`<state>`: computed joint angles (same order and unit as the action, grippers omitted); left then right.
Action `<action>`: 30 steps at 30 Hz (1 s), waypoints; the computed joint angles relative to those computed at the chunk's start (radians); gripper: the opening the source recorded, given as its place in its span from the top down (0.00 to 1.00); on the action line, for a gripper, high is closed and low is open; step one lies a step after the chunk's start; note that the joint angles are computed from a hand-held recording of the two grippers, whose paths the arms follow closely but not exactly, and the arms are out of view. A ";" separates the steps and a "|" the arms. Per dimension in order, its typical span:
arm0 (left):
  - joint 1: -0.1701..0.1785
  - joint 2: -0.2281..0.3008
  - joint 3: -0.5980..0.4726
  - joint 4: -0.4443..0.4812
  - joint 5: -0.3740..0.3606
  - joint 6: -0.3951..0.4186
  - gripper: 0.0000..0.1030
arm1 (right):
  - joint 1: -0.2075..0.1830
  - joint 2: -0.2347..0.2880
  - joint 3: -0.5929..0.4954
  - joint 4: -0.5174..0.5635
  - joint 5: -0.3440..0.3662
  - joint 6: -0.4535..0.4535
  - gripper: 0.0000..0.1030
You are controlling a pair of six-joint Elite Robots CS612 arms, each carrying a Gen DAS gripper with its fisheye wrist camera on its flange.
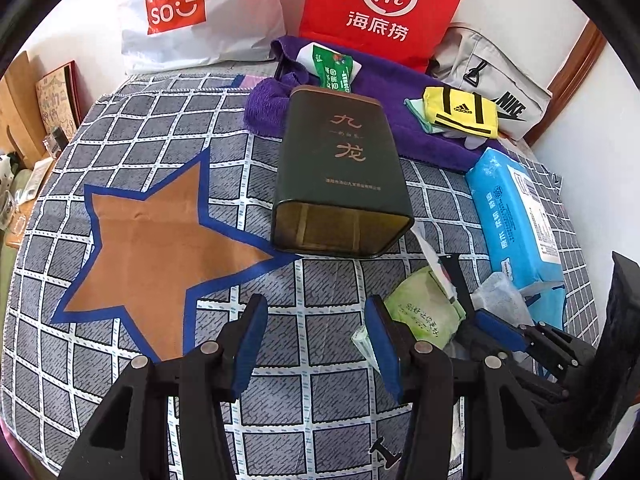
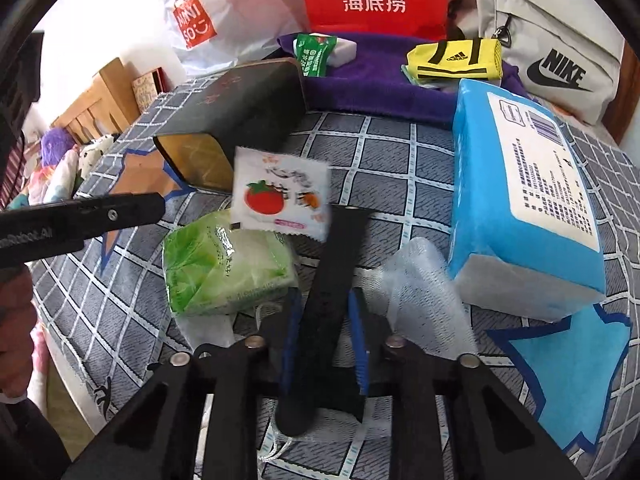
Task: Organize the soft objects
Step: 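Close the right tool on the black watch strap, then grasp the white tissue with the left tool while the right tool holds the strap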
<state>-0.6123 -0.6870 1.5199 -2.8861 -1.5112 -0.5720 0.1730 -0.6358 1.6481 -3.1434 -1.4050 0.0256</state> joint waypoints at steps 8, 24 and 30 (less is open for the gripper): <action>-0.005 -0.004 0.002 0.005 0.000 -0.004 0.53 | -0.011 -0.032 0.042 -0.039 -0.002 -0.012 0.79; -0.049 -0.051 0.081 -0.024 0.018 -0.032 0.53 | -0.053 -0.102 0.205 -0.262 0.099 -0.050 0.79; -0.077 -0.056 0.096 -0.024 0.001 -0.011 0.53 | -0.075 -0.116 0.264 -0.342 0.091 -0.041 0.79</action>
